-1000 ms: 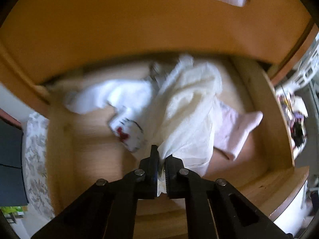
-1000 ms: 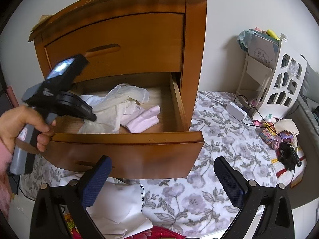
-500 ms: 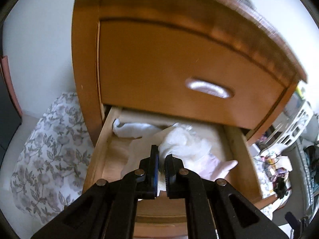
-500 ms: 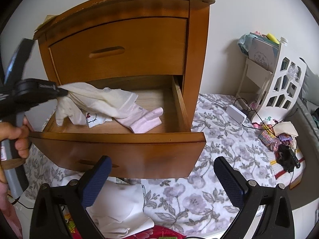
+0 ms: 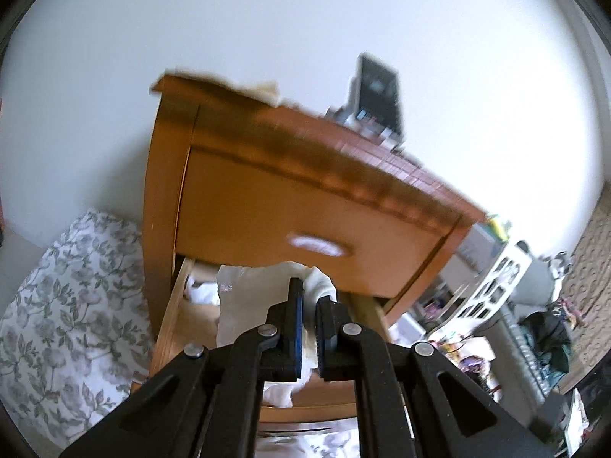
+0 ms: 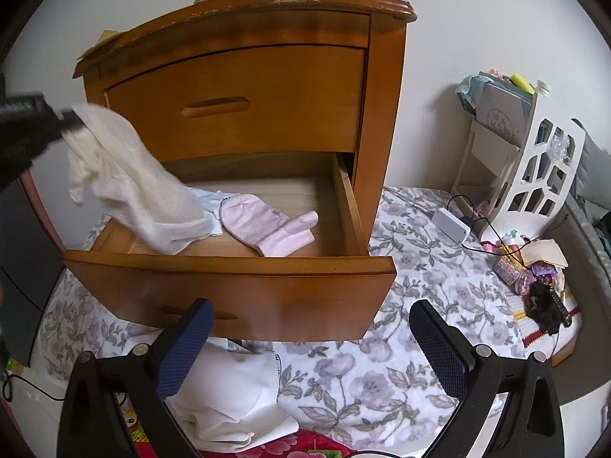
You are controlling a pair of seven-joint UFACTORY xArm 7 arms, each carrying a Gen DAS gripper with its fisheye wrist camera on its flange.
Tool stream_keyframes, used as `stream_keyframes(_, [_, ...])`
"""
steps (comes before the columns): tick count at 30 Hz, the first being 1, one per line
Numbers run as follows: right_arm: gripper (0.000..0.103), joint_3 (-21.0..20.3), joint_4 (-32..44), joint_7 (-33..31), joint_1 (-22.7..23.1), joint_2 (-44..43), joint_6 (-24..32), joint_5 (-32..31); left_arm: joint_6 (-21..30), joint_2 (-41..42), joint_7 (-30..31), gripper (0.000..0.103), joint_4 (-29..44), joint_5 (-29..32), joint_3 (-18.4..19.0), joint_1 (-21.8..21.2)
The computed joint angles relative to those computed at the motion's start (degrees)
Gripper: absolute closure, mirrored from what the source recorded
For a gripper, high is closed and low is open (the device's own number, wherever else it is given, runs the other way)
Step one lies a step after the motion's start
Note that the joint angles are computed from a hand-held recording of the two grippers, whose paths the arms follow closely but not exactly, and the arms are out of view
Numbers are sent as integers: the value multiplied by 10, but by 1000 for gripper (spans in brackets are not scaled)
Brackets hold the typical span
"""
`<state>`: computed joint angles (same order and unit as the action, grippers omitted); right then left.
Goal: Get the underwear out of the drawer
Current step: 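Carry the cream garment down onto the garments on the bedsheet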
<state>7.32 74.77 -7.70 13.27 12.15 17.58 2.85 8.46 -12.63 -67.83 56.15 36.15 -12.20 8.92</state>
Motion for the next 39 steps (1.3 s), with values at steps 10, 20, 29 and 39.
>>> stream_keyframes(10, [0,1,-27,2,5,-29,-16,-4,-60,-100,52,98,-50,-70,-2,-5])
stream_keyframes(20, [0,3,-58,-1,7,-63,-35,1,-36,-165,156,98,-80,-175,35,-76])
stream_keyframes(29, [0,5,-88,-14,10,-95,-50,15,24,-201,212,98,-100,-253,20,-81])
stream_keyframes(39, [0,2,-113,-8,14,-124,-63,12,65,-220,245,98,-116,-301,16,-98])
